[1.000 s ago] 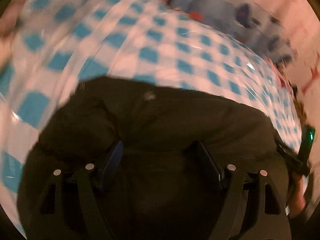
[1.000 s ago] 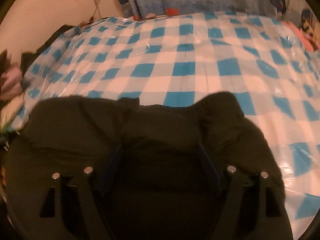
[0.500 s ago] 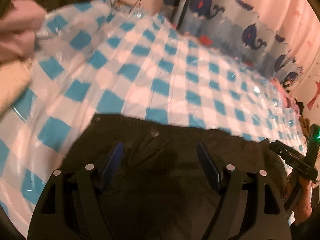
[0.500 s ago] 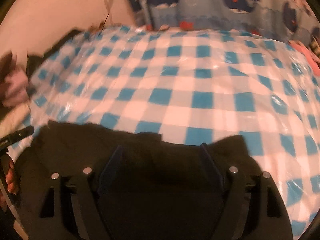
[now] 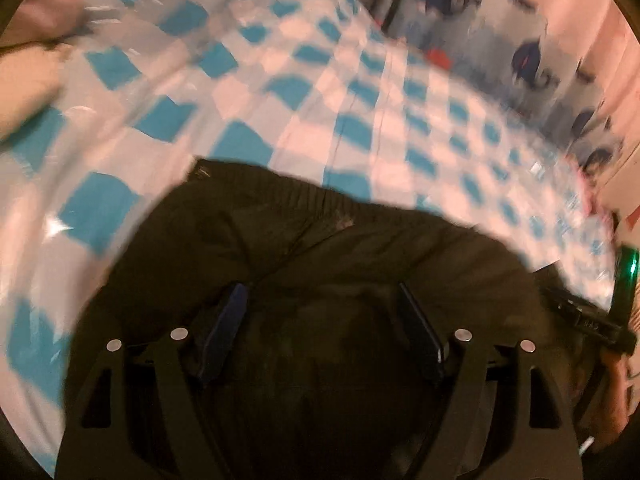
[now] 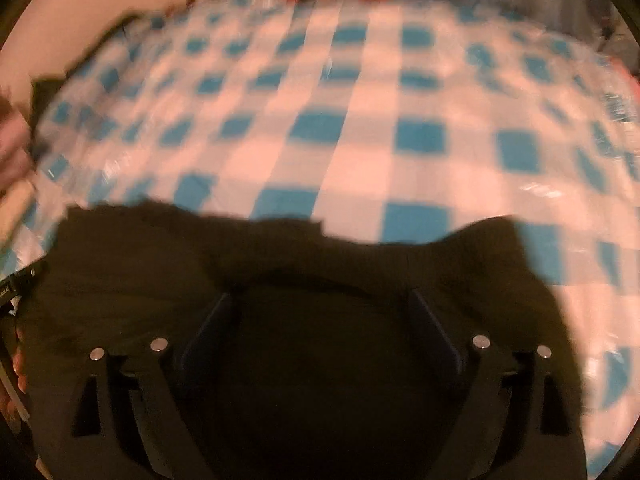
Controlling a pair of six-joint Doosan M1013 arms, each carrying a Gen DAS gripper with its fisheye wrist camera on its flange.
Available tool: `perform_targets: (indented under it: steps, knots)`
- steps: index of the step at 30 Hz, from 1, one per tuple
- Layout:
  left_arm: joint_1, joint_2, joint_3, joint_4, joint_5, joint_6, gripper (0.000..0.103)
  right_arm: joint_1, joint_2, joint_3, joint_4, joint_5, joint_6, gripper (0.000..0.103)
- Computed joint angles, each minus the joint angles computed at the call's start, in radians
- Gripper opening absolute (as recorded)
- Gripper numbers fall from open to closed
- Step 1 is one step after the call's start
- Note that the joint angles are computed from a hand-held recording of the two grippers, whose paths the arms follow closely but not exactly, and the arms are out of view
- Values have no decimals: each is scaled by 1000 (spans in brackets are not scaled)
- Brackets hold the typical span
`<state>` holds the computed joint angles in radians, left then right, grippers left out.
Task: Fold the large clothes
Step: 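Lay the folded jacket down and open both tools, pulling back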
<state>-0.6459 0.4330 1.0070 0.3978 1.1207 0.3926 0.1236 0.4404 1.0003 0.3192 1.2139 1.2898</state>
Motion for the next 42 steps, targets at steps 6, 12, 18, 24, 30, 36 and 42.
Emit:
perform_targets:
  steps: [6, 12, 18, 24, 30, 36, 42]
  knots:
    - [-59, -58, 59, 104, 8, -16, 73, -79, -99, 135, -41, -120, 43, 86]
    - [-53, -54, 123, 99, -29, -43, 75, -132, -100, 254, 95, -195, 61, 89]
    - [-49, -39, 89, 58, 36, -9, 75, -126, -96, 203, 31, -120, 84, 90]
    - [-121, -119, 158, 198, 7, -121, 75, -139, -242, 337, 75, -222, -75, 90]
    - [-114, -91, 157, 132, 49, -73, 76, -143, -195, 336, 37, -99, -11, 97]
    - [-186, -157, 184, 230, 78, -127, 77, -155, -326, 410, 106, -148, -116, 97]
    - [-263, -228, 245, 266, 129, -246, 79, -143, -470, 523, 294, -120, -387, 97]
